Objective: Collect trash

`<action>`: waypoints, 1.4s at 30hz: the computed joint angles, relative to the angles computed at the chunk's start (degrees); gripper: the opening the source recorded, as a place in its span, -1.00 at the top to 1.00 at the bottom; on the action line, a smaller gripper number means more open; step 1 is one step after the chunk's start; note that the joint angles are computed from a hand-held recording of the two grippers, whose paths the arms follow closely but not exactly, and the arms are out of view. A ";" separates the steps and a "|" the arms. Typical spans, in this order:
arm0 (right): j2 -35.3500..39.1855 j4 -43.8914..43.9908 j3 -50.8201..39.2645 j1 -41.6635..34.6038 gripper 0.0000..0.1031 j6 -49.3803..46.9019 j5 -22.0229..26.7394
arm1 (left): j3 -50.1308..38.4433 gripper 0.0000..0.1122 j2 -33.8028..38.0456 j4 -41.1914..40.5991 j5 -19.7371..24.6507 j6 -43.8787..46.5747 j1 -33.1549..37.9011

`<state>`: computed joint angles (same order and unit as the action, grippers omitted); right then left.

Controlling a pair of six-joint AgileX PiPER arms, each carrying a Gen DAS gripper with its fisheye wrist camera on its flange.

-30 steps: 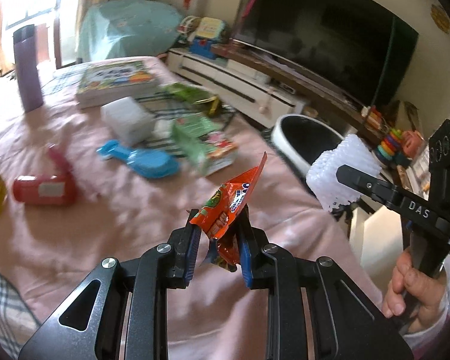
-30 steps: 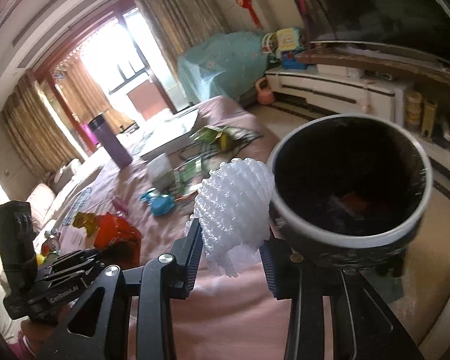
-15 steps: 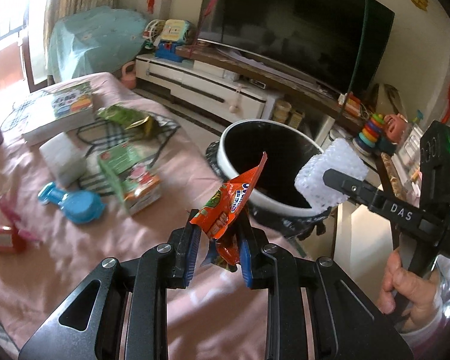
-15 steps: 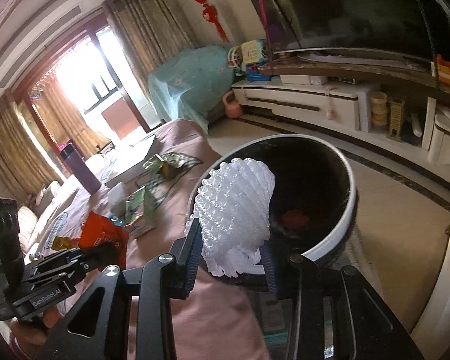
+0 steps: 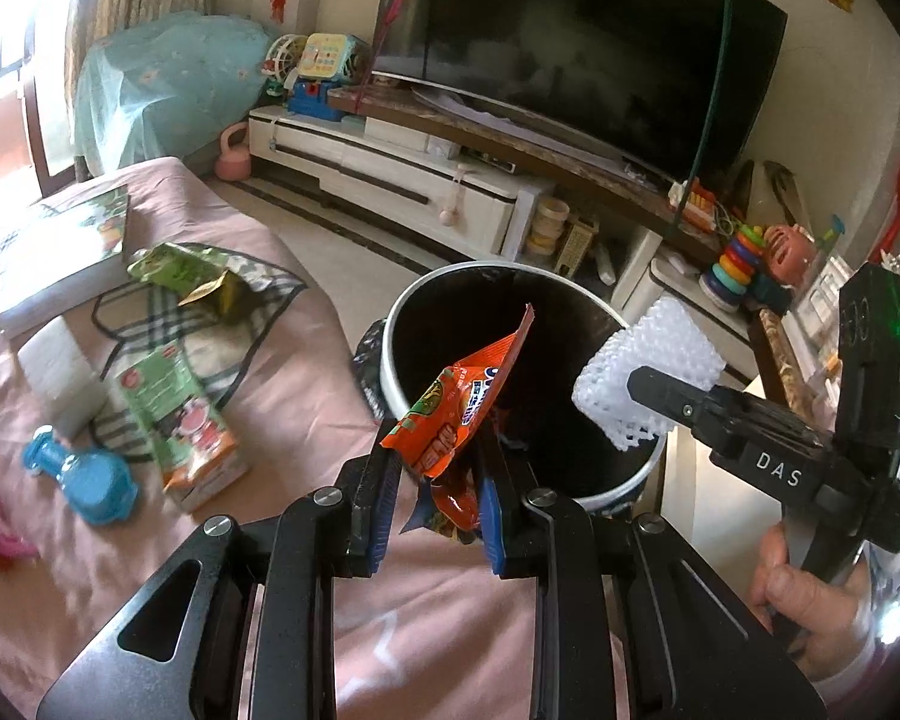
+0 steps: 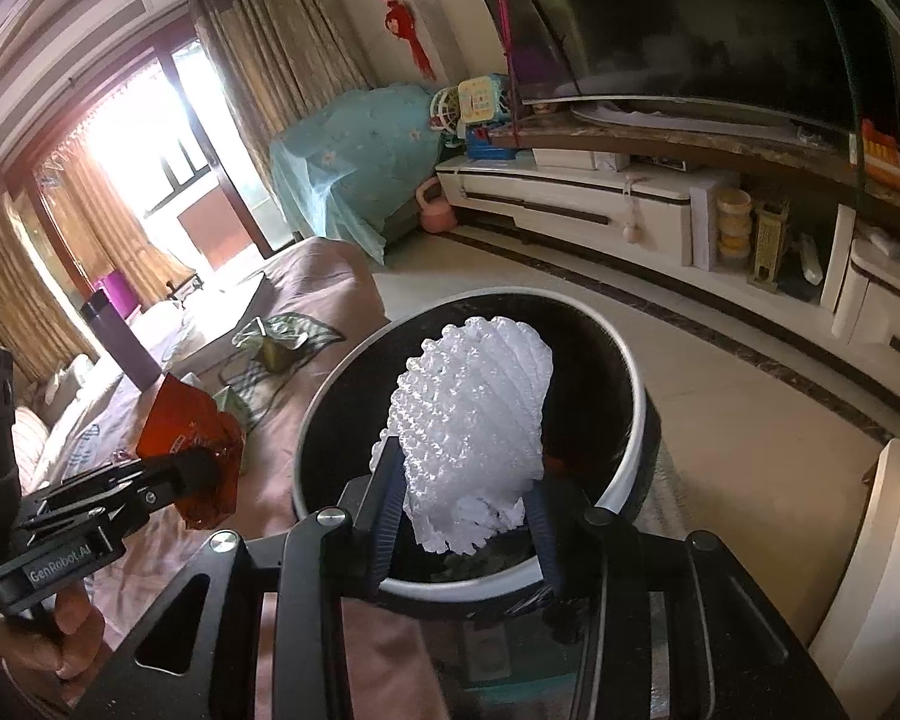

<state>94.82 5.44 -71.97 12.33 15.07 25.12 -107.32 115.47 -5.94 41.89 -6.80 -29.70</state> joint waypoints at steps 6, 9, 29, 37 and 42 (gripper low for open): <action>2.37 1.10 -2.75 -1.42 0.21 -2.74 2.31 | -7.49 0.59 4.68 0.44 3.80 -0.74 -0.97; 3.54 2.00 -4.12 -2.25 0.20 -4.59 3.13 | -11.46 0.57 7.23 1.09 5.81 -1.43 -1.42; 2.76 4.69 -3.88 -3.79 -0.82 -5.13 2.98 | 1.88 -0.44 0.03 -0.09 -0.94 -1.89 0.68; -3.04 2.99 3.37 -0.02 -0.90 2.20 -2.14 | 18.21 -0.45 -9.57 -3.11 -7.76 -0.75 3.73; -4.08 -0.06 5.33 4.21 -0.91 7.81 -4.11 | 27.37 -0.45 -14.89 -4.05 -10.93 0.39 6.31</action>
<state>90.74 5.38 -66.65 16.54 22.89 21.01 -79.95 100.57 -9.99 30.95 -6.41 -23.39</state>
